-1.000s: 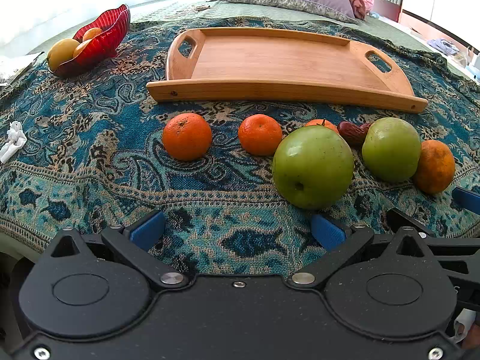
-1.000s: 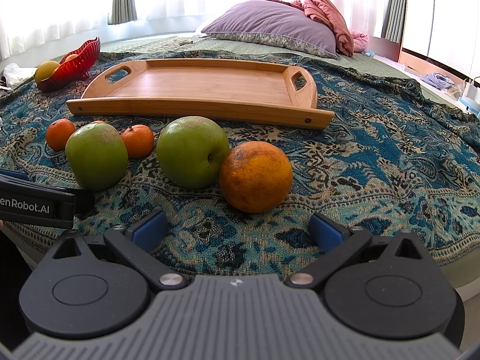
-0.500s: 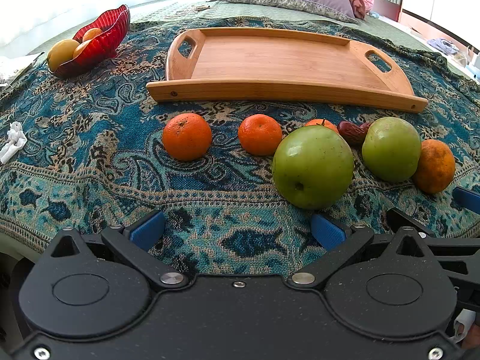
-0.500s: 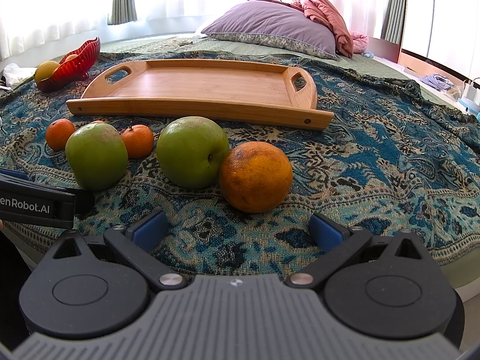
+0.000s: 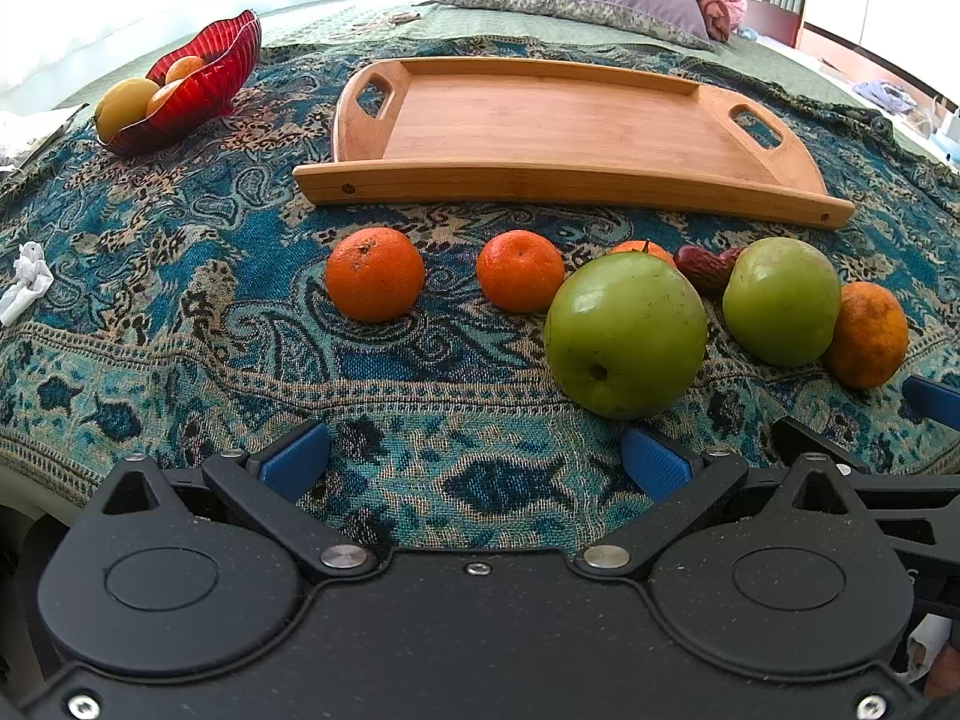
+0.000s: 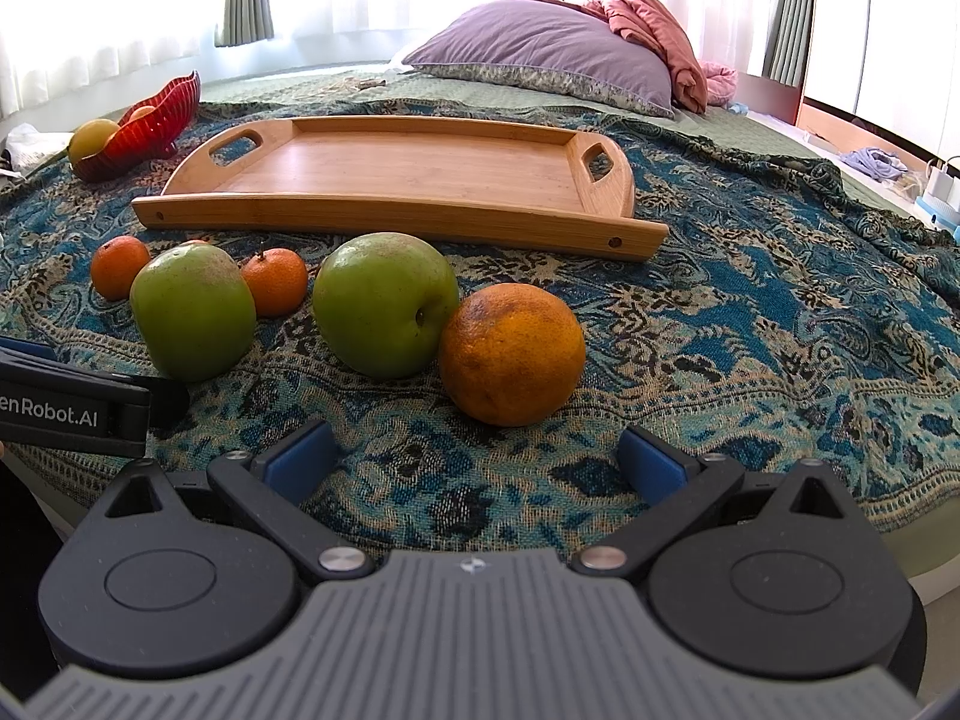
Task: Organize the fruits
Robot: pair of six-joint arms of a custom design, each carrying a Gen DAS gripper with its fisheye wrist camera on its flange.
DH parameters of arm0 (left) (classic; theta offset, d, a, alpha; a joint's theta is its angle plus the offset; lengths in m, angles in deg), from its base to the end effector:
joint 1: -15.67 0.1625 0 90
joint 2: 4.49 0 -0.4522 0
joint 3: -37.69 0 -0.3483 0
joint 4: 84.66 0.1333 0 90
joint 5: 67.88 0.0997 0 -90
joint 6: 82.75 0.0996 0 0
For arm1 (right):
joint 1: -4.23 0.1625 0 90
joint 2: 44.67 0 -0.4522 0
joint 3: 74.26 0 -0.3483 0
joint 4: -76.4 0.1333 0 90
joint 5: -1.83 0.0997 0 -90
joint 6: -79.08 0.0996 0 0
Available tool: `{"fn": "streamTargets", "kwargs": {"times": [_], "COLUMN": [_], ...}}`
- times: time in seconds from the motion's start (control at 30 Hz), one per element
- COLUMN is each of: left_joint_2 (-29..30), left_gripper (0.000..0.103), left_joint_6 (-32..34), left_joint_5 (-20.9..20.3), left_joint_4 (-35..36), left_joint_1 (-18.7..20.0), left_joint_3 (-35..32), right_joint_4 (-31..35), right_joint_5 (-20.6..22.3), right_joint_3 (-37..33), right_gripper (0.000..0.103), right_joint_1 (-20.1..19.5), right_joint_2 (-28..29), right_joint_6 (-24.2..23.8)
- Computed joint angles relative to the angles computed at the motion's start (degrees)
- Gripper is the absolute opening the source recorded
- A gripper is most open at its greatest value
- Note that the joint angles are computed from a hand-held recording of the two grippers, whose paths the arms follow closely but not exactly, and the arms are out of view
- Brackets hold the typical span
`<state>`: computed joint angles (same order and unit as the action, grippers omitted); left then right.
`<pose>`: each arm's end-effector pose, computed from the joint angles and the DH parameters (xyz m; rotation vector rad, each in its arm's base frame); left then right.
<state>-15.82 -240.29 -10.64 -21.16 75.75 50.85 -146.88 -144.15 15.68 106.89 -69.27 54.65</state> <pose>-0.2048 -0.7312 0.1225 0.9733 2.3482 -0.6020 0.1910 -0.6188 0.1057 -0.0390 -1.9336 1.1210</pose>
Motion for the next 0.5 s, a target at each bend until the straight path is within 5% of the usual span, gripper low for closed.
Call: {"fn": "streamTargets", "kwargs": {"times": [0.1,0.5], "left_joint_2": [0.2,-7.14], "left_gripper": [0.103,0.103], "left_joint_6": [0.99,4.39], "left_joint_5": [0.4,-0.41], "left_joint_4": [-0.32,-13.57], "left_joint_1": [0.38,-0.34], "left_joint_3": [-0.44,16.62], "right_joint_4": [0.73,-2.16], "right_joint_5": [0.47,2.56], "right_joint_3": [0.01,0.98], "right_gripper": [0.103,0.103], "right_joint_1": [-0.26,-0.86], "right_joint_2": [-0.35,-0.28], "right_joint_6": [0.36,-2.9]}}
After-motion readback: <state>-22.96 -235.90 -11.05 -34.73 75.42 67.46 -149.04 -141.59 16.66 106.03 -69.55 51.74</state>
